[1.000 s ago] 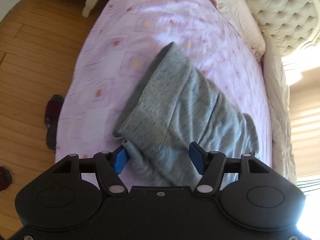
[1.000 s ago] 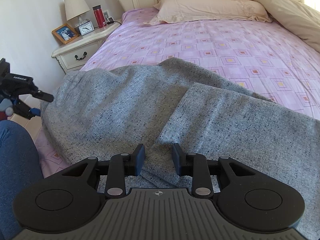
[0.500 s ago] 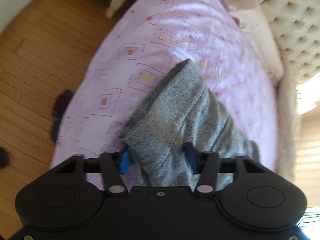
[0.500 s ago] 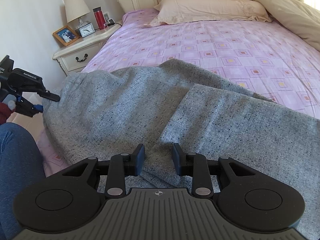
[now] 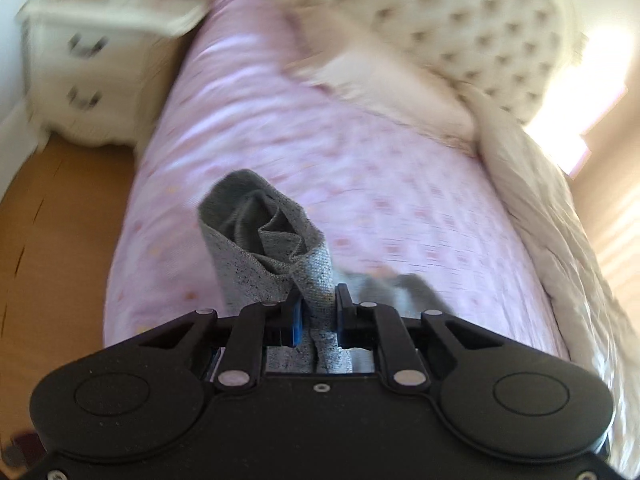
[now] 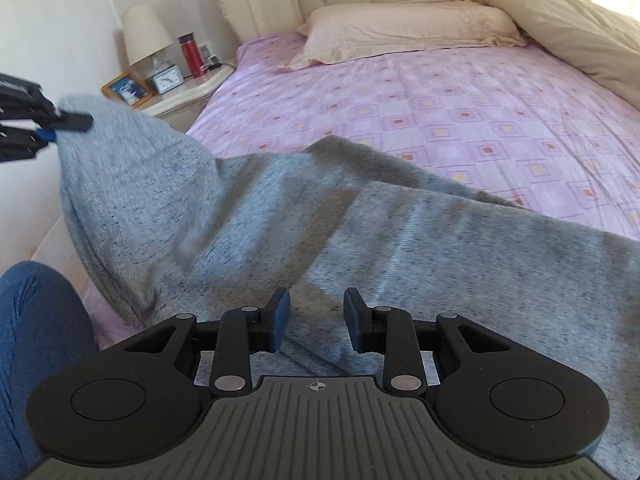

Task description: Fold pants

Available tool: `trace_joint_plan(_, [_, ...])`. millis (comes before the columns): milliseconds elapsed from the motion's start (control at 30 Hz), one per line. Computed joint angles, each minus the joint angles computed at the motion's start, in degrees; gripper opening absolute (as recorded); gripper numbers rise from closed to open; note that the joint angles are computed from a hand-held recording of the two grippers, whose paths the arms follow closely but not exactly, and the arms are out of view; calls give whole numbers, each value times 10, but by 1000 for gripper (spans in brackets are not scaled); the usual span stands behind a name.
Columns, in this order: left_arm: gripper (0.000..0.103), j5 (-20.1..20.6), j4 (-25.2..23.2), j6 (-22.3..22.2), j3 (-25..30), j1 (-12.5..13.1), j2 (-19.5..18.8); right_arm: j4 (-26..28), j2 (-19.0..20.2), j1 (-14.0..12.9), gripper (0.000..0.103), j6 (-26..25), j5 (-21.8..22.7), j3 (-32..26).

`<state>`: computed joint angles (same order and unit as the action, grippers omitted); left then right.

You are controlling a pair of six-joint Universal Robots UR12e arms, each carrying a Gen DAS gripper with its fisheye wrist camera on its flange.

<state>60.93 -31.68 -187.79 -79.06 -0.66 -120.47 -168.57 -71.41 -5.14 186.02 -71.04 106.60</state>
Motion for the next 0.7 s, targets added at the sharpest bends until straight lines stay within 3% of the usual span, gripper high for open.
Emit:
trace_joint_plan(267, [19, -55, 2, 83, 11, -46, 3, 39, -11, -11, 29, 29, -27, 3])
trace_joint_plan(433, [19, -94, -55, 132, 28, -78, -12, 55, -16, -27, 29, 87, -31, 9])
trace_joint_plan(533, [19, -102, -115, 158, 45, -94, -27, 52, -20, -36, 29, 118, -37, 15])
trace_joint_plan(633, [18, -114, -159, 156, 58, -102, -39, 59, -23, -44, 29, 143, -46, 19])
trace_joint_plan(700, [18, -118, -160, 155, 53, -101, -35, 55, -24, -50, 29, 166, -37, 22])
